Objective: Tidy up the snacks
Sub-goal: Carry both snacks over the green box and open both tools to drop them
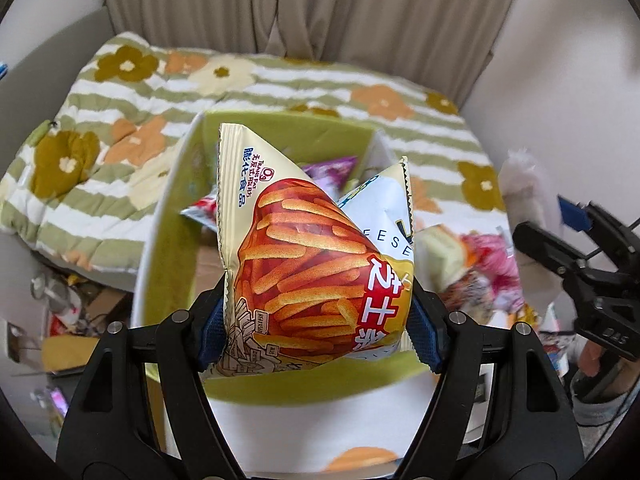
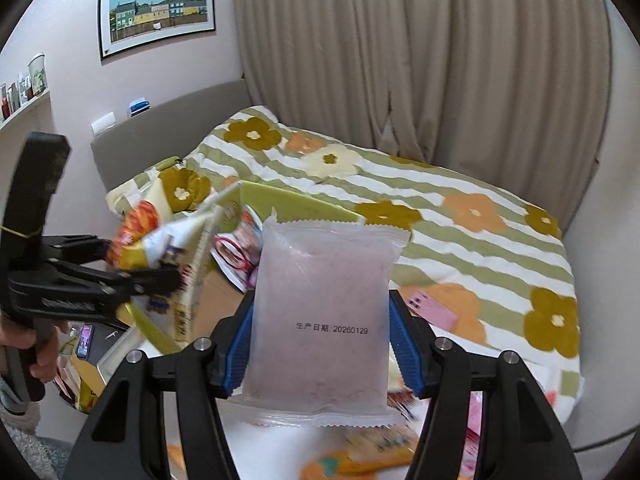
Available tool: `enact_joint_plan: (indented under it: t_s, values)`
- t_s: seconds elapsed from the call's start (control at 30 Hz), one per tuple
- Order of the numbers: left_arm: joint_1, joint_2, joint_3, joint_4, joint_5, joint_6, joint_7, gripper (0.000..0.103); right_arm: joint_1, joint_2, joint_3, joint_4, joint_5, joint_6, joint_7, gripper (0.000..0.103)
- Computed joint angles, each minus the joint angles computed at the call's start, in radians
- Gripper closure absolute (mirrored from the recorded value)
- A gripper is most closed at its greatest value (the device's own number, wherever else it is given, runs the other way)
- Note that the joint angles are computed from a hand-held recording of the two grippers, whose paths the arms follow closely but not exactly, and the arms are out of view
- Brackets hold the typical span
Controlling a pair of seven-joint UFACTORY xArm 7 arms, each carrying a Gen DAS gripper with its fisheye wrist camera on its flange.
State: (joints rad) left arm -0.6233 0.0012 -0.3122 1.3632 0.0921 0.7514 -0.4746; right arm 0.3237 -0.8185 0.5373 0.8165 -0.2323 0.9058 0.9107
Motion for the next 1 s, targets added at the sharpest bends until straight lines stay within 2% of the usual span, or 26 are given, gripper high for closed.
enact_joint_plan:
  t_s: [0.2, 0.3, 0.33, 0.4, 0.57, 0.77, 1.0]
  values:
    - [0.034, 0.068, 0.028, 0.032, -0.086, 0.057, 0.172, 0.030, -0.068, 0.228, 0.049, 0.102, -0.043, -0.074, 0.088, 0.046]
    - [0.034, 0.089, 0.032, 0.044, -0.068, 0.085, 0.214, 0.022, -0.059, 0.300, 0.051, 0.134, -0.076, -0.067, 0.145, 0.046]
    - [0.031, 0.096, 0.034, 0.050, -0.050, 0.095, 0.217, 0.015, -0.053, 0.320, 0.049, 0.141, -0.087, -0.064, 0.159, 0.046]
    - [0.026, 0.103, 0.037, 0.052, -0.018, 0.099, 0.225, 0.009, -0.042, 0.359, 0.042, 0.156, -0.109, -0.056, 0.185, 0.046]
    - [0.034, 0.083, 0.045, 0.026, -0.011, 0.101, 0.246, 0.009, 0.005, 0.431, 0.006, 0.180, -0.143, -0.036, 0.225, 0.046]
    - [0.056, 0.039, 0.051, -0.014, -0.028, 0.102, 0.214, 0.009, 0.080, 0.498, -0.065, 0.199, -0.164, -0.047, 0.206, 0.046]
    - [0.083, 0.009, 0.052, -0.040, -0.048, 0.086, 0.184, 0.009, 0.151, 0.575, -0.126, 0.196, -0.113, -0.099, 0.184, 0.046]
